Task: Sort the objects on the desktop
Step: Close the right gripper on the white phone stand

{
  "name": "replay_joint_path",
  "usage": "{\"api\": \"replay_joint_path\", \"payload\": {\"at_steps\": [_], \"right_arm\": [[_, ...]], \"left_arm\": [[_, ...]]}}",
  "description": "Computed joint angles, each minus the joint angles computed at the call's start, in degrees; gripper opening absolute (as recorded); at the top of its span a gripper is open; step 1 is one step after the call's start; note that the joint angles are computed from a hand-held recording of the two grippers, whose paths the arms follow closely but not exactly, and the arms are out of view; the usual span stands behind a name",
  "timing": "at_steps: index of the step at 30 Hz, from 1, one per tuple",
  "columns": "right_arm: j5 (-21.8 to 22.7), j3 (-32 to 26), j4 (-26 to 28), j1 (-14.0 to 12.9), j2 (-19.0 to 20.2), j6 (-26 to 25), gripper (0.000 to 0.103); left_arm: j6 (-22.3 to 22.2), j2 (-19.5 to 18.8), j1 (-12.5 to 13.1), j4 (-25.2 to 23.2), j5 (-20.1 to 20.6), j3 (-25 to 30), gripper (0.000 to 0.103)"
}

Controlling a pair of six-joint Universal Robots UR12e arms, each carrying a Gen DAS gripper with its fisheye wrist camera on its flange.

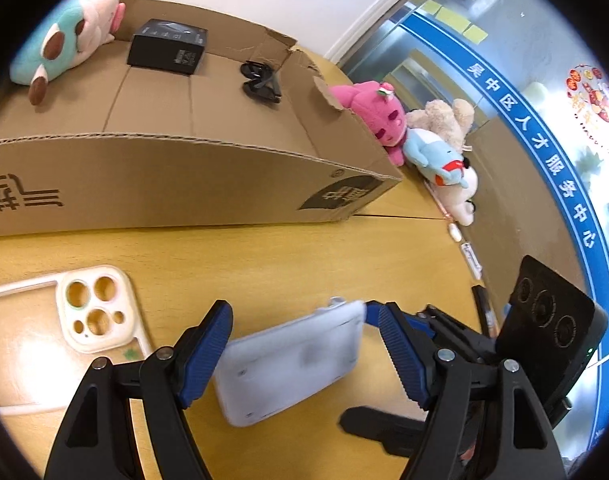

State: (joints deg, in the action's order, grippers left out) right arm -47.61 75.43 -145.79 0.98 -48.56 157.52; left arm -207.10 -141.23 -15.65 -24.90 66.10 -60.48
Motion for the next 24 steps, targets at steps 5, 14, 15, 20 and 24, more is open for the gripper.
{"api": "replay_joint_path", "payload": {"at_steps": [5,14,15,20,24], "right_arm": [[0.2,0.0,0.6,0.1,-0.3,-1.6,0.088],[-0.9,-4.0,11.3,-0.3,1.3,-2.1,0.090],[-1.2,-4.5,12.6,-0.2,1.5,-2.9,0.090],[-1.6,-5.8,15.0,0.3,2.2,-4.7,0.090],[-2.0,-6.2,14.7,0.3,2.5,-4.7,0.090]], "left_arm": [[1.4,0.4,-0.4,-2.1,1.7,0.5,0.075],[-0.6,2.7,0.3,-7.5,2.1,-2.9,0.075],[-1.0,2.6,0.3,-7.7,1.8,-2.9,0.075],[-0.4,1.7,0.5,-8.1,-1.2,-2.0,0.075],[-0.4,1.1,0.7,-7.8,-1.9,-1.1,0.075]]}}
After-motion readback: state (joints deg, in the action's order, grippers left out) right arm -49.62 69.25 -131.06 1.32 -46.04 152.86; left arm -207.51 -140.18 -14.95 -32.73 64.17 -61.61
